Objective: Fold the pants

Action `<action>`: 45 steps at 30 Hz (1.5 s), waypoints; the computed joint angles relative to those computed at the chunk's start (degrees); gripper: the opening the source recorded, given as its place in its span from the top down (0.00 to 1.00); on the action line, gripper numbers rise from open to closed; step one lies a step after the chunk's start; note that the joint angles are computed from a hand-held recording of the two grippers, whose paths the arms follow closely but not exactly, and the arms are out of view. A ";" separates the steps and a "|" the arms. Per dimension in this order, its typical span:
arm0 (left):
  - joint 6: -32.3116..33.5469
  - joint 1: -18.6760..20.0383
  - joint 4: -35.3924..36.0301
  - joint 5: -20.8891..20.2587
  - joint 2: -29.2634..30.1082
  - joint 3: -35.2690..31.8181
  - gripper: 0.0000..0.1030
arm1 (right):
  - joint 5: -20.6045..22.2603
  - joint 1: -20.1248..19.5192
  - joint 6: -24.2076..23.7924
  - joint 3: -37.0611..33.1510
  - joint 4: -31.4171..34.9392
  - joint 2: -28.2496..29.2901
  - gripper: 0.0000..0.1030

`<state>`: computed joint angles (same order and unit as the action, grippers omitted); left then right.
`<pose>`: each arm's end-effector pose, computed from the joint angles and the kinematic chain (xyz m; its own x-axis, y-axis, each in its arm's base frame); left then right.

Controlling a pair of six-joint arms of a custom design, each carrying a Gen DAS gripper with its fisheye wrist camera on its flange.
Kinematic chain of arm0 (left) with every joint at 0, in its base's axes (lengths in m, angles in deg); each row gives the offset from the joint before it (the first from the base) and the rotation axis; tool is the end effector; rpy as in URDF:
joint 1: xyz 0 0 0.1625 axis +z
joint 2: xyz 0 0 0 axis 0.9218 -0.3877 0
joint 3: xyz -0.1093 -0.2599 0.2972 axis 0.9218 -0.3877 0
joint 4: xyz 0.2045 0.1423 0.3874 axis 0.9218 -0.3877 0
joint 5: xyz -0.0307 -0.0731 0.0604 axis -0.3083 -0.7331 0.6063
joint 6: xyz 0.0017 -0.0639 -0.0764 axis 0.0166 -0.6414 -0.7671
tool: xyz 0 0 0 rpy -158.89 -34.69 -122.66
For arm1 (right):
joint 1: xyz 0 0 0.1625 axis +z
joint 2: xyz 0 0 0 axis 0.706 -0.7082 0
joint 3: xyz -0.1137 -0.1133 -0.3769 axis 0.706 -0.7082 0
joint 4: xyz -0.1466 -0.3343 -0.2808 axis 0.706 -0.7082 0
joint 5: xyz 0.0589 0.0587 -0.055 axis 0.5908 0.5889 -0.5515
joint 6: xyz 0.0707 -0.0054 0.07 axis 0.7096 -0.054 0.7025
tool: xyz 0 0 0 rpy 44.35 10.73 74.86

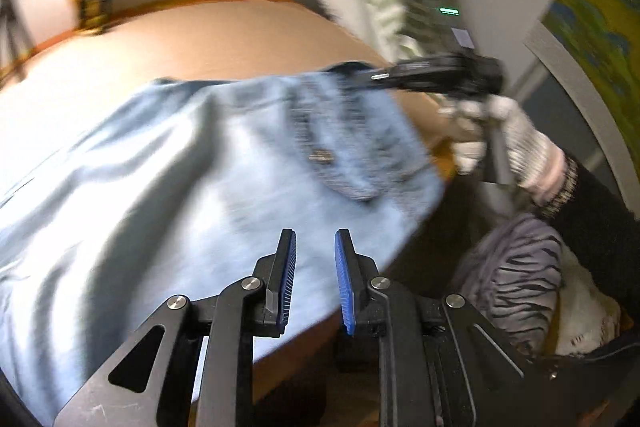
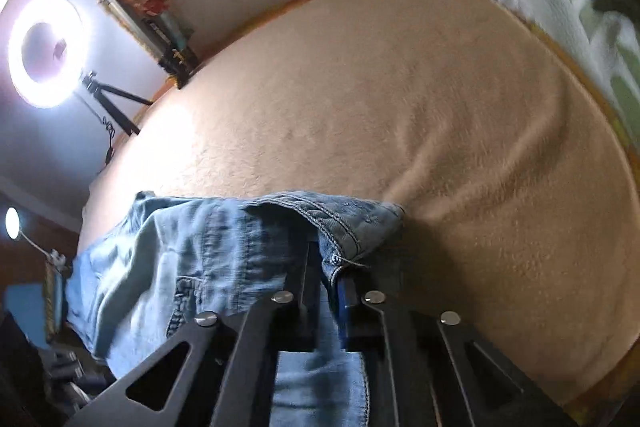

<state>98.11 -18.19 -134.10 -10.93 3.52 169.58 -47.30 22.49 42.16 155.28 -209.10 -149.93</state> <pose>-0.3212 -0.5845 -0.0197 -0.5339 0.8431 -0.0648 0.8421 0.5371 0.0497 -0.0913 -0.5005 0.2895 -0.8370 0.4496 0.3118 0.0317 0.6088 -0.7927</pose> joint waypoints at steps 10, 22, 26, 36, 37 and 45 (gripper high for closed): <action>-4.43 5.00 -2.88 2.41 -1.87 0.66 0.83 | -15.41 6.90 -4.93 -3.98 4.64 1.80 0.67; -2.89 4.37 0.96 -1.18 -1.24 1.45 0.82 | -27.28 16.11 -10.13 -11.97 5.19 10.18 0.67; -3.13 4.60 2.08 -1.86 -0.97 0.93 0.83 | -32.12 14.88 -6.19 -9.40 8.76 6.35 0.74; -2.84 4.62 1.86 -1.00 -0.58 1.00 0.83 | -21.70 15.93 -12.09 -9.67 5.64 4.60 0.63; -2.60 4.56 1.93 -0.88 -0.61 1.09 0.83 | -18.96 15.61 -12.13 -10.29 6.96 5.01 0.63; -2.10 4.69 2.26 -0.64 -0.63 1.30 0.83 | -0.64 12.72 -10.02 -23.65 23.41 16.38 0.58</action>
